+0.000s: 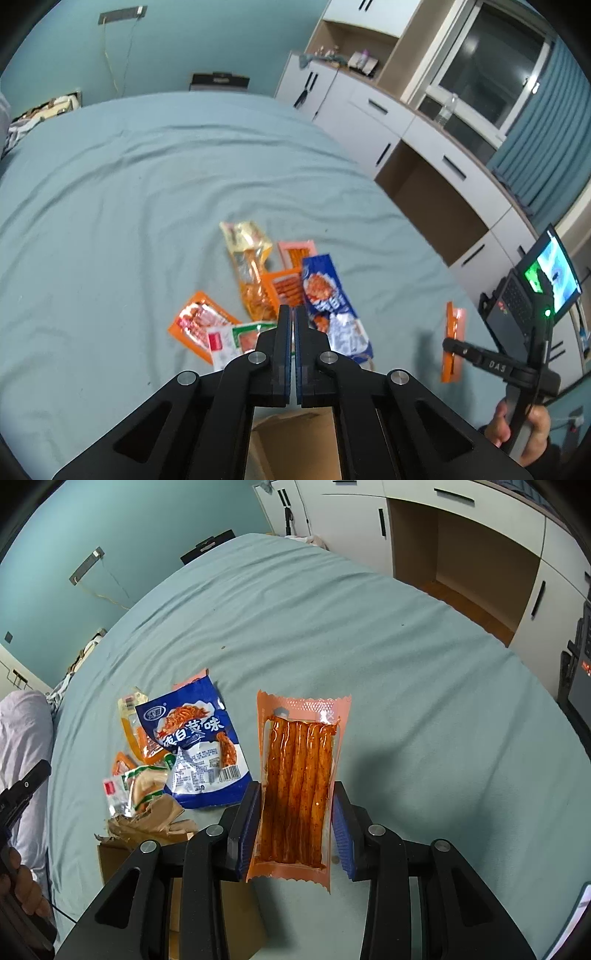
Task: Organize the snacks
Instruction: 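Grasp the white-green pack with the left gripper while the right holds the pink pack, then lower the white-green pack into the box and open the left gripper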
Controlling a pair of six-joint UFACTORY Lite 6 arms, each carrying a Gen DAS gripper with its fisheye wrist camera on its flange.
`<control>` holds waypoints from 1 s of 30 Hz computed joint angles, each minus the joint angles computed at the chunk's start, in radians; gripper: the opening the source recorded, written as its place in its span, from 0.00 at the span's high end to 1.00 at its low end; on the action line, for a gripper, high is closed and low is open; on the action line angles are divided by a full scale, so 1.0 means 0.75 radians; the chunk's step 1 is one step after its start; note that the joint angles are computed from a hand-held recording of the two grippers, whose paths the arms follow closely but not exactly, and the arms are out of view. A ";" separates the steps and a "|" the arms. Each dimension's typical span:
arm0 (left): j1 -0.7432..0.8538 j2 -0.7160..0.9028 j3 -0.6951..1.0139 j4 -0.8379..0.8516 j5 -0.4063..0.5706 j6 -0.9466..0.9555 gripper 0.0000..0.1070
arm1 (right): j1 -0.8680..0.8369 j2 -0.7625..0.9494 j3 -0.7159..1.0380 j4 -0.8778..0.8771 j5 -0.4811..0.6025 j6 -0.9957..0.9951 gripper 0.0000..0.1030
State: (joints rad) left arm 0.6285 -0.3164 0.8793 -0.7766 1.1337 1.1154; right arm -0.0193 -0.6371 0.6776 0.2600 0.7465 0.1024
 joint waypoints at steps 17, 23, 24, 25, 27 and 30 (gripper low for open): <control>-0.277 0.689 0.096 0.318 -0.315 -0.453 0.98 | 0.087 0.410 0.135 0.062 -0.167 -0.064 0.66; -0.189 0.418 0.096 0.180 -0.150 -0.374 1.00 | 0.080 0.381 0.112 0.067 -0.164 -0.057 0.66; -0.154 0.354 0.096 0.145 -0.100 -0.348 1.00 | 0.079 0.357 0.103 0.060 -0.161 -0.046 0.66; -0.084 0.245 0.096 0.086 -0.007 -0.301 1.00 | 0.077 0.327 0.090 0.050 -0.158 -0.033 0.66; 0.002 0.120 0.125 0.027 0.118 -0.258 1.00 | 0.080 0.270 0.067 0.023 -0.150 -0.002 0.66; 0.214 -0.047 0.140 -0.061 0.380 -0.097 1.00 | 0.087 0.179 0.032 -0.011 -0.128 0.040 0.66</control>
State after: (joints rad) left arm 0.7893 -0.3515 0.9847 -0.8224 1.4186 1.0423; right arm 0.0456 -0.5026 0.7019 0.2520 0.6504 0.1327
